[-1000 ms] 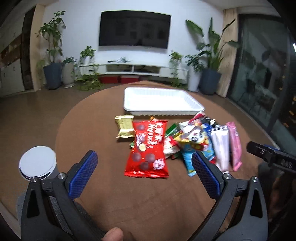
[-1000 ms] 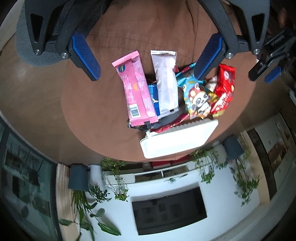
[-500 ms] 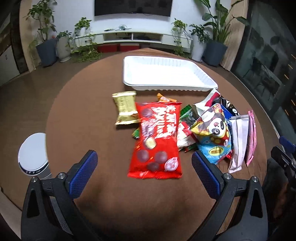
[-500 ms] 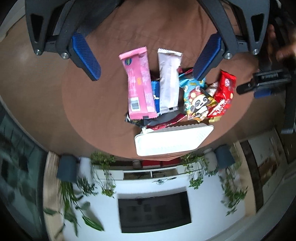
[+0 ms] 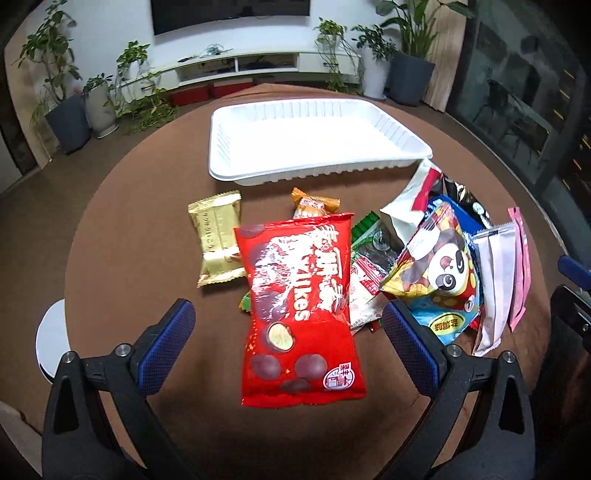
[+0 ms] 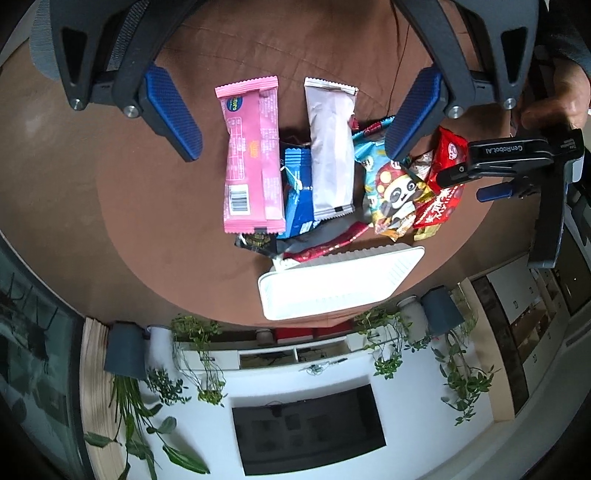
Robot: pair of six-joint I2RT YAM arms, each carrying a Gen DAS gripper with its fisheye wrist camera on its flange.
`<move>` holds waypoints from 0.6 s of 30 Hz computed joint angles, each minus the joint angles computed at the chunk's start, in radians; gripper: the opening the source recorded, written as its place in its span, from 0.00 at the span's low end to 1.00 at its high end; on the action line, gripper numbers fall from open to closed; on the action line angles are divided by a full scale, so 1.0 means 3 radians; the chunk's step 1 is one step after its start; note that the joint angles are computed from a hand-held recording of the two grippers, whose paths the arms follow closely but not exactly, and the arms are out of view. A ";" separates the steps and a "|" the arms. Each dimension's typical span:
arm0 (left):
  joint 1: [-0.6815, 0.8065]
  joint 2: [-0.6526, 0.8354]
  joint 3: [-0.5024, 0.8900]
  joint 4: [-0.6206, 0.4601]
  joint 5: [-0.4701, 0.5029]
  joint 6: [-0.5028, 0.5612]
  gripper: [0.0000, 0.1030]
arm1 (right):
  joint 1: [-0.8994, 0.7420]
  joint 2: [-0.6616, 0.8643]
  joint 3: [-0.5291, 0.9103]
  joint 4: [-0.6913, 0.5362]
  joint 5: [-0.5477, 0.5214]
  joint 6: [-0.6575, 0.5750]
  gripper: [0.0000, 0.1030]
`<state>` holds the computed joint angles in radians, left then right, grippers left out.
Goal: Organize snacks
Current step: 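Grasp the red Mylikes bag with the left tool while the right tool grasps the pink bar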
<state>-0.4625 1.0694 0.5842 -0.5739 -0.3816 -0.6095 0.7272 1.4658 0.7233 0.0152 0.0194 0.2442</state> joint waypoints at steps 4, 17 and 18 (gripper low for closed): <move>0.0154 0.0114 -0.0062 0.0238 0.0174 0.0103 0.55 | 0.0003 0.0055 0.0051 -0.0044 0.0025 -0.0014 0.98; 0.0537 -0.0301 -0.0377 0.0415 0.0659 0.0235 0.34 | -0.0137 0.0315 0.0291 -0.0329 -0.0184 0.0062 0.83; 0.0575 -0.0345 -0.0407 0.0426 0.0711 0.0248 0.32 | -0.0141 0.0337 0.0311 -0.0345 -0.0185 0.0055 0.83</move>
<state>-0.2900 0.9659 0.4622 -0.4460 -0.1683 -0.5350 0.6850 1.5669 0.8164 -0.0882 -0.0362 0.2607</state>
